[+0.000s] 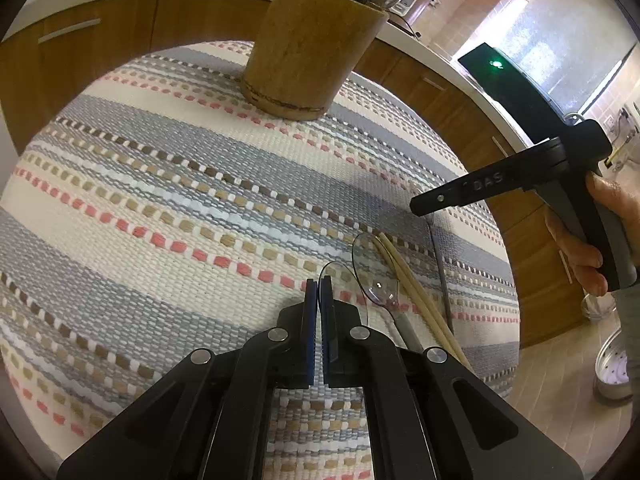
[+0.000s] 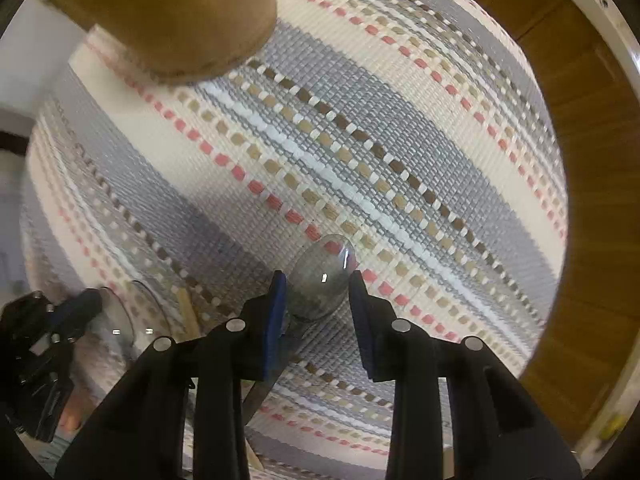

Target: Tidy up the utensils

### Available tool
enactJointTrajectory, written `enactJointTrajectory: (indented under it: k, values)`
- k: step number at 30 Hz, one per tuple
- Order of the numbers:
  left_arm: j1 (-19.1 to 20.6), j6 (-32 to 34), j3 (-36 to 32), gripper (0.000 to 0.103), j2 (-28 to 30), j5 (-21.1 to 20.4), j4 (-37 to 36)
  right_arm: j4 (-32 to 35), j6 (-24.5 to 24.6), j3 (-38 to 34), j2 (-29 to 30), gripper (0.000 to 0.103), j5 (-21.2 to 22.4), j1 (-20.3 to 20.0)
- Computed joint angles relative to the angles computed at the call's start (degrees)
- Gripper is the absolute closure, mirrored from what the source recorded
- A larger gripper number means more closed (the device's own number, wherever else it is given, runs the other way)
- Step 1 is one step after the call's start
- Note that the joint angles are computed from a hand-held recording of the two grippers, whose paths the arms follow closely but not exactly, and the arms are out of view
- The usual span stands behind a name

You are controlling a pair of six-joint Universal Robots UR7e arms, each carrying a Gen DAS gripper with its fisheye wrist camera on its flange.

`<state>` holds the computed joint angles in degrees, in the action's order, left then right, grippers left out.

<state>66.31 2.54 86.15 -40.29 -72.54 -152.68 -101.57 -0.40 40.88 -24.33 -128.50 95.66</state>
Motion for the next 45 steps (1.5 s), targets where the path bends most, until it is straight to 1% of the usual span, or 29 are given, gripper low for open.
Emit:
enactJointTrajectory:
  k: [1, 3, 6, 8, 9, 10, 12, 14, 15, 16, 18, 20, 21, 25, 27, 29, 32, 33, 35, 36, 37, 38, 40, 42, 44, 45]
  values:
    - [0.01, 0.05, 0.03, 0.103, -0.2, 0.02, 0.12, -0.48, -0.27, 1.18, -1.43, 0.078, 2.04, -0.57]
    - [-0.22, 0.03, 0.19, 0.103, -0.46, 0.49, 0.03, -2.61, -1.65, 2.98, -3.11, 0.079, 4.7, -1.23]
    - [-0.39, -0.12, 0.0, 0.103, -0.57, 0.56, 0.27, -6.31, -3.86, 7.14, -6.2, 0.08, 7.12, -2.31]
    - [-0.56, -0.28, -0.33, 0.103, -0.61, 0.96, 0.95, -7.92, -5.41, 9.82, -8.59, 0.08, 10.13, -3.31]
    - [-0.65, -0.33, -0.33, 0.103, -0.68, 1.22, 1.14, -8.72, -6.04, 11.06, -9.62, 0.08, 10.51, -3.67]
    - [-0.54, -0.25, -0.61, 0.103, -0.53, 1.05, 1.28, -10.15, -6.6, 14.65, -12.13, 0.08, 10.44, -4.35]
    - [-0.74, -0.48, -0.78, 0.103, -0.13, 1.37, 1.29, -11.17, -6.84, 16.65, -13.98, 0.08, 11.42, -5.29]
    - [-0.83, -0.54, -0.78, 0.103, -0.05, 1.49, 1.26, -13.34, -7.3, 21.03, -16.86, 0.08, 10.48, -6.56]
    - [-0.86, -0.64, -0.87, 0.103, 0.0, 1.48, 1.4, -14.15, -7.13, 21.2, -16.99, 0.08, 9.95, -6.84]
    - [-0.88, -0.58, -0.99, 0.103, 0.16, 1.48, 1.44, -14.63, -6.9, 21.73, -17.7, 0.08, 10.76, -7.16]
    - [-1.01, -0.61, -0.88, 0.103, 0.13, 1.52, 1.19, -14.84, -8.02, 22.2, -18.86, 0.08, 13.24, -7.14]
    - [-1.14, -0.77, -0.79, 0.103, 0.45, 1.55, 0.77, -15.0, -9.1, 21.78, -18.83, 0.079, 12.55, -6.38]
    - [-1.23, -0.91, -0.78, 0.103, 0.41, 1.7, 0.77, -14.21, -9.16, 20.72, -18.04, 0.077, 11.69, -5.76]
    - [-1.09, -0.5, -0.81, 0.103, 0.41, 1.69, 0.35, -9.15, -5.98, 15.99, -14.91, 0.077, 10.69, -5.34]
    - [-0.98, 0.08, -1.01, 0.103, 0.48, 1.53, -0.04, -9.7, -3.48, 15.38, -13.75, 0.077, 8.36, -5.0]
    - [-0.79, 0.46, -0.87, 0.103, 0.21, 1.26, -0.17, -8.98, -2.65, 14.26, -12.69, 0.073, 7.89, -4.9]
    - [-0.53, 1.05, -0.59, 0.103, -0.05, 0.52, -0.58, -5.91, -1.06, 11.6, -10.76, 0.062, 5.59, -3.96]
    - [-0.42, 1.22, -0.57, 0.103, -0.09, 0.09, -0.76, -5.04, -0.75, 10.72, -9.85, 0.055, 3.98, -3.38]
    - [-0.22, 1.32, -0.26, 0.103, -0.33, -0.71, -1.2, -5.17, -0.09, 9.84, -7.84, 0.055, -0.31, -2.06]
    - [-0.11, 1.39, -0.12, 0.103, -0.5, -1.09, -1.33, -5.21, 0.15, 9.36, -6.9, 0.057, -3.05, -1.3]
    - [-0.01, 1.54, 0.17, 0.103, -0.81, -1.31, -1.43, -5.32, -0.1, 9.45, -6.54, 0.062, -4.99, -0.83]
    - [0.02, 1.68, 0.39, 0.103, -1.01, -1.46, -1.59, -5.35, -0.75, 9.58, -6.56, 0.069, -5.1, -0.63]
    - [-0.13, 1.93, 1.05, 0.103, -1.41, -1.62, -2.07, -2.61, 0.12, 8.57, -6.47, 0.071, -4.73, -0.61]
    - [-0.22, 2.3, 1.88, 0.103, -2.19, -1.65, -2.5, -2.47, -0.25, 8.9, -7.1, 0.071, -3.45, -0.89]
    - [-0.28, 2.51, 2.25, 0.103, -2.63, -1.82, -2.81, -5.08, -1.23, 10.89, -8.66, 0.071, -0.76, -1.35]
    - [-0.3, 2.54, 2.34, 0.103, -2.89, -1.87, -2.79, -7.02, -2.26, 12.57, -10.13, 0.071, -0.21, -1.54]
